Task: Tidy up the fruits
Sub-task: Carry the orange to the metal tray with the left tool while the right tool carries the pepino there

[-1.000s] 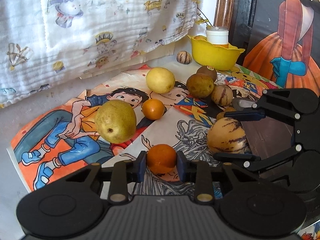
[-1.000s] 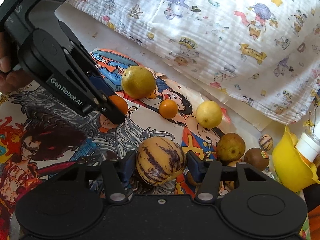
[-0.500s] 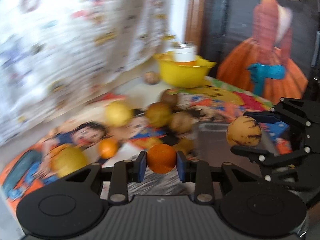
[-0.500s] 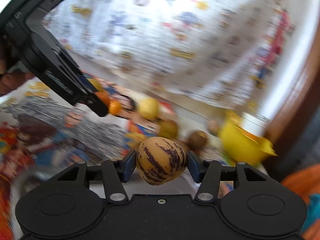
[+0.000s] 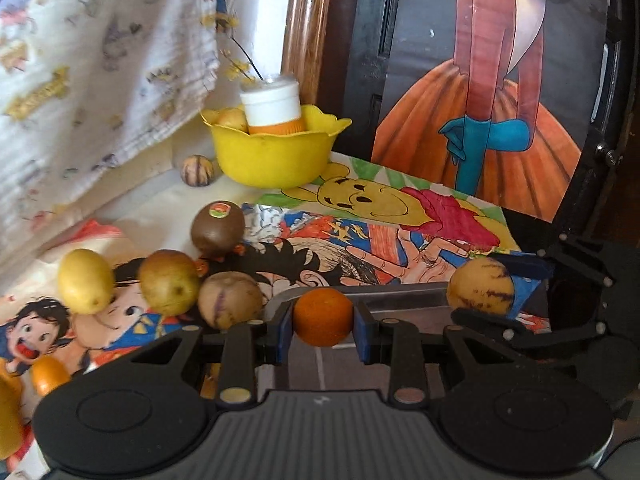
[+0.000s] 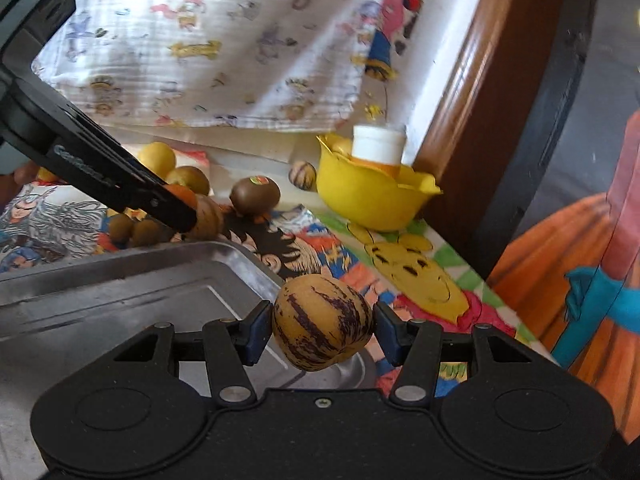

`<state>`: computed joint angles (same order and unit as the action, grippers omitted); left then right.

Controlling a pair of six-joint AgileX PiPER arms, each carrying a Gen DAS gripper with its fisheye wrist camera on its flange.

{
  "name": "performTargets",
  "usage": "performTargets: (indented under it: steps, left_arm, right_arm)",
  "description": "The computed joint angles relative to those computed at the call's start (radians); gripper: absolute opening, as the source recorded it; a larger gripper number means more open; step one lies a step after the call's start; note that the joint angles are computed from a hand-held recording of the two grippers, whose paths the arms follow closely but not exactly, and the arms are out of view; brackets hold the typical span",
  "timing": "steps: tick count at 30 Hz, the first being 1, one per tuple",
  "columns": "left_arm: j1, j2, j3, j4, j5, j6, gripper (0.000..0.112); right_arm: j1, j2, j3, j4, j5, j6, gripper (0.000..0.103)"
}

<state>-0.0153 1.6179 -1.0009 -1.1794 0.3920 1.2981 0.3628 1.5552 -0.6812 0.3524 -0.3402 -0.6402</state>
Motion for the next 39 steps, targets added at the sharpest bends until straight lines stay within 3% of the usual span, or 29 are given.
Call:
performTargets:
  steps: [9,17,27,31,39]
  left_arm:
    - [-0.046,0.098,-0.064,0.065,-0.050,-0.070,0.034]
    - [-0.057,0.126,-0.080,0.099,-0.064,-0.107,0.034]
    - [-0.034,0.165,-0.135,0.225,0.009,-0.248,0.035]
    - [-0.023,0.162,-0.126,0.191,0.017,-0.228,0.039]
    - [0.000,0.078,-0.060,0.071,0.005,-0.151,0.064]
  right_arm:
    - [-0.011,0.081,-0.038,-0.085,-0.015,0.079,0.056]
    - [-0.010,0.102,-0.044,-0.070,-0.020,0.067,0.056]
    - [0.001,0.107,-0.030,-0.035,-0.057,0.049,0.059]
    - [0.017,0.105,-0.016,0.007,-0.072,0.012,0.063]
    - [0.049,0.040,0.031,0.083,-0.083,-0.013,0.074]
